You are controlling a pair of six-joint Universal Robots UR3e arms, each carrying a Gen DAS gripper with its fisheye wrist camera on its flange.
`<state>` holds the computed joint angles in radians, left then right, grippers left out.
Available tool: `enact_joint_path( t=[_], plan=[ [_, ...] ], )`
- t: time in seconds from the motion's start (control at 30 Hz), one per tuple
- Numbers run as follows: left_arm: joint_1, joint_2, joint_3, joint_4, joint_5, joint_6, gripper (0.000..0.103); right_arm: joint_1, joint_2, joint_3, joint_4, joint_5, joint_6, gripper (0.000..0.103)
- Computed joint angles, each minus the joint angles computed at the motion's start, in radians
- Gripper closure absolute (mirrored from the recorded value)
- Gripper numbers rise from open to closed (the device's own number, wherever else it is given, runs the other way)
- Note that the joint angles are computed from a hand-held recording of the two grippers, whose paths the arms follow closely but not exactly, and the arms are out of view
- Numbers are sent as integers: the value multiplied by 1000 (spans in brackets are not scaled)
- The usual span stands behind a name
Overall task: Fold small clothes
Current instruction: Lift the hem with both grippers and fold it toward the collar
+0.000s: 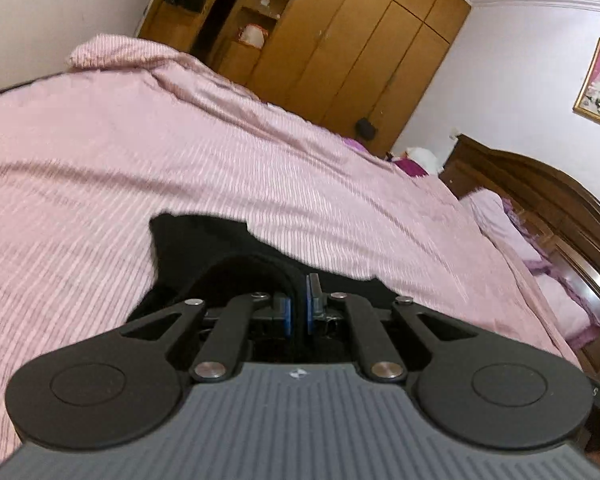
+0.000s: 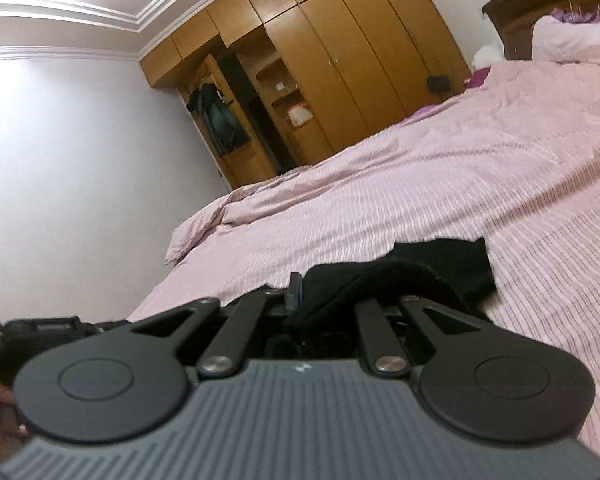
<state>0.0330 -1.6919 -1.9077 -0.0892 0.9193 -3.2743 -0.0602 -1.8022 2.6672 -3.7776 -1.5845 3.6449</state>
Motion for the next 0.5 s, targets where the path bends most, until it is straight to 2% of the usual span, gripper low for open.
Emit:
enact_joint_path(
  t=[0.07,0.23,0.5],
  plan=[
    [-56,-84,108,24,81,-26,96,-12,90,-50,-46,-6,-6,95],
    [-145,-294,357,25,219,-38,96,-2,285,-195,-113,-76,-48,95],
    [-248,-696,925,-190,375,-39,96,-31,545,-426,-107,-113,-130,95]
  ],
)
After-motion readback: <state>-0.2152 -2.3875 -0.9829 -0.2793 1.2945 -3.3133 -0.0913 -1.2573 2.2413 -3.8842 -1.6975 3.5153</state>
